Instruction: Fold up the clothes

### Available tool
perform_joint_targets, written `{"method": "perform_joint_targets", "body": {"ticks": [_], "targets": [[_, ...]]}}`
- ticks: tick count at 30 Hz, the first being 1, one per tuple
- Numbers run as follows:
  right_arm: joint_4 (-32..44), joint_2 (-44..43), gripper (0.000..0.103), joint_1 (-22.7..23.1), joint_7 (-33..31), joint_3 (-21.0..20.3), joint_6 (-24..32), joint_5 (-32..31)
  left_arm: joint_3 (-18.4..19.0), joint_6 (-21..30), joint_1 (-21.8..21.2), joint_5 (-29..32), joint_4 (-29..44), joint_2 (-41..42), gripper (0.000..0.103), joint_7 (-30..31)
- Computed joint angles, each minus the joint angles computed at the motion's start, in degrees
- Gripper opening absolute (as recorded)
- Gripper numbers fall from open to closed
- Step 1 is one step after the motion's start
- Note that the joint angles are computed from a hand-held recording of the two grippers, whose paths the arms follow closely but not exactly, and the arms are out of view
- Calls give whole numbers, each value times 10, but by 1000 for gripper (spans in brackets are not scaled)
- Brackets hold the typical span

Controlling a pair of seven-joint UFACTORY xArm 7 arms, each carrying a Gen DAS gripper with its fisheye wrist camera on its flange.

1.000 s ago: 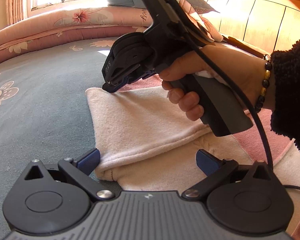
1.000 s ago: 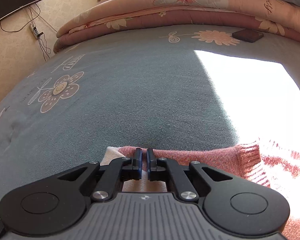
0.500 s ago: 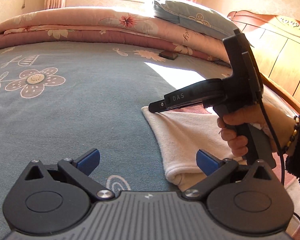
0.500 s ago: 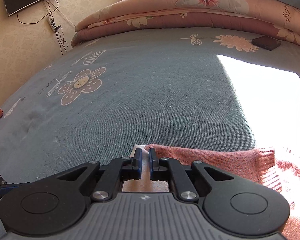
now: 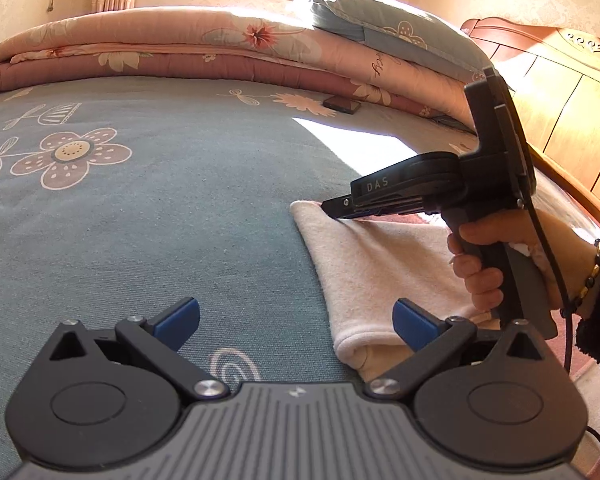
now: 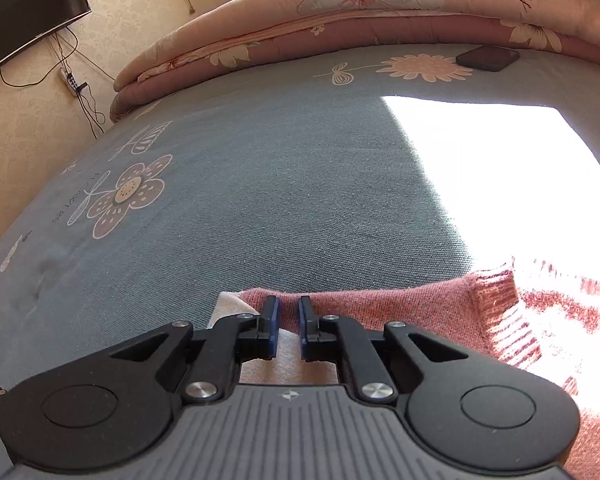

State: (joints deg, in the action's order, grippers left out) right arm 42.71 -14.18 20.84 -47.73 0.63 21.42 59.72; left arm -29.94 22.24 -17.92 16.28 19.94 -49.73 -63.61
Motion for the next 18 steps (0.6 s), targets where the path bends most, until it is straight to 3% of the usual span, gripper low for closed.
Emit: {"method": "perform_joint_targets", "body": {"ticks": [4, 11, 18], "targets": [[4, -5, 11, 1, -11, -7, 3, 31, 1, 3, -1, -2, 0, 0, 102, -3], [-21, -32, 13, -14, 49, -1, -13, -49, 3, -4, -1, -1, 1, 4, 102, -2], [-19, -7, 13, 21, 37, -8, -66, -48, 4, 0, 1, -1, 3, 11, 102, 0]]}}
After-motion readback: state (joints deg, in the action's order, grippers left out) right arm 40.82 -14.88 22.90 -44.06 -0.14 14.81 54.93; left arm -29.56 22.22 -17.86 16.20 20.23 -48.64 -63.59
